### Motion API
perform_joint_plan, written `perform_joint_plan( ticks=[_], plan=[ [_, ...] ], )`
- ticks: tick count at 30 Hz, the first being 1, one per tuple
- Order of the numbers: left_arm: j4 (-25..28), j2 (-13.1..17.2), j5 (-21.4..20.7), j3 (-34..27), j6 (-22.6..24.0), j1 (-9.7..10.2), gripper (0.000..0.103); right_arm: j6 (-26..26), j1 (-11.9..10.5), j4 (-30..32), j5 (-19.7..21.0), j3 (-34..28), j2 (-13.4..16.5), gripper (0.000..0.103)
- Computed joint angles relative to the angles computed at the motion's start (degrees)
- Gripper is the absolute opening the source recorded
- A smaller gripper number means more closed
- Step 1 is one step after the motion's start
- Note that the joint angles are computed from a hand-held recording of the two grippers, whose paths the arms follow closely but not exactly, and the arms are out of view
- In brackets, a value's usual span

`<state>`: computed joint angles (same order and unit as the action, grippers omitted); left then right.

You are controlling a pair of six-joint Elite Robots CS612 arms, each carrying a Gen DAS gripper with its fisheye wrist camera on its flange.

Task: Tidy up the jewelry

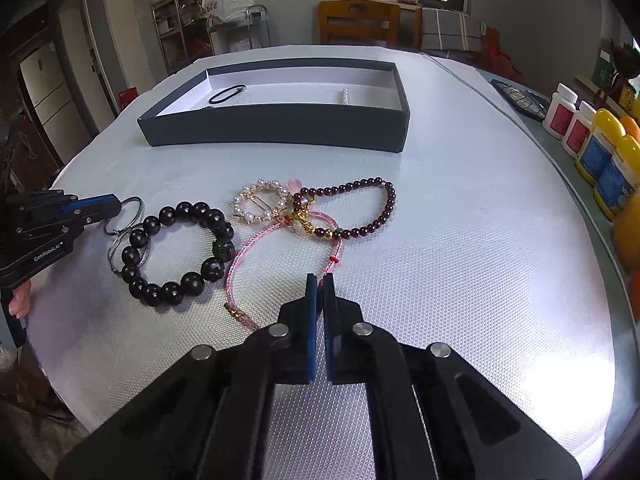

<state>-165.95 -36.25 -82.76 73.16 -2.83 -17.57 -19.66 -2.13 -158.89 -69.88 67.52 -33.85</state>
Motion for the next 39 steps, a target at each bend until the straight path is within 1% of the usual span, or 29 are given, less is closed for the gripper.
perform_joint_plan(
  ticks=[3, 7, 8, 9, 16, 21, 25, 27, 28, 29, 33, 37, 39],
  plan=[
    [-0.6, -0.2, -0.9, 0.2, -0.4, 0.17, 0.004, -0.1, -0.2, -1.9, 1.4, 0.7, -0.5, 0.002],
    [-2.7, -0.9, -0.8, 0.9, 0.0, 0.14, 0.004, -0.7, -0.2, -4.4, 2.3, 1.2, -1.2, 0.002],
    [-3.3, -1.1, -0.5, 0.9, 0.2, 0.1, 0.003, -0.9, -0.2, -5.1, 2.5, 1.3, -1.4, 0.002],
    [-3.9, -1.2, 0.0, 1.0, 0.7, 0.01, 0.0, -1.0, -0.2, -5.9, 2.7, 1.3, -1.5, 0.002],
    [-5.7, -1.5, 2.0, 0.1, 3.2, -0.34, 0.0, -1.3, -0.2, -9.9, 4.2, -0.2, -1.8, 0.002],
    [-4.5, -1.2, 2.2, -0.6, 3.2, -0.33, 0.0, -0.9, -0.3, -11.4, 4.8, -1.0, -1.6, 0.002],
    [-1.5, -1.0, -1.0, -0.5, 2.5, 0.04, 0.0, -1.0, -0.3, -11.4, 5.2, -1.0, -1.7, 0.002],
    [-0.8, -1.1, -2.3, 0.0, 3.3, -0.01, 0.008, -1.1, -0.3, -11.1, 5.3, -1.0, -1.7, 0.002],
    [-0.6, -1.1, -2.8, 0.3, 3.8, -0.06, 0.019, -1.0, -0.3, -10.9, 5.3, -1.0, -1.7, 0.002],
    [-0.7, -1.2, -3.1, 0.6, 4.3, -0.13, 0.026, -1.0, -0.3, -10.7, 5.4, -1.0, -1.6, 0.002],
    [0.4, -1.4, -5.2, 1.4, 4.8, -0.07, 0.027, -1.1, -0.3, -10.2, 5.4, -1.0, -1.6, 0.002],
    [0.8, -1.9, -5.9, 2.6, 5.8, -0.18, 0.027, -1.3, -0.3, -10.0, 5.6, -0.7, -1.7, 0.002],
    [0.7, -2.0, -5.5, 2.8, 6.7, -0.34, 0.027, -1.3, -0.3, -9.9, 5.6, -0.6, -1.7, 0.002]
  ],
)
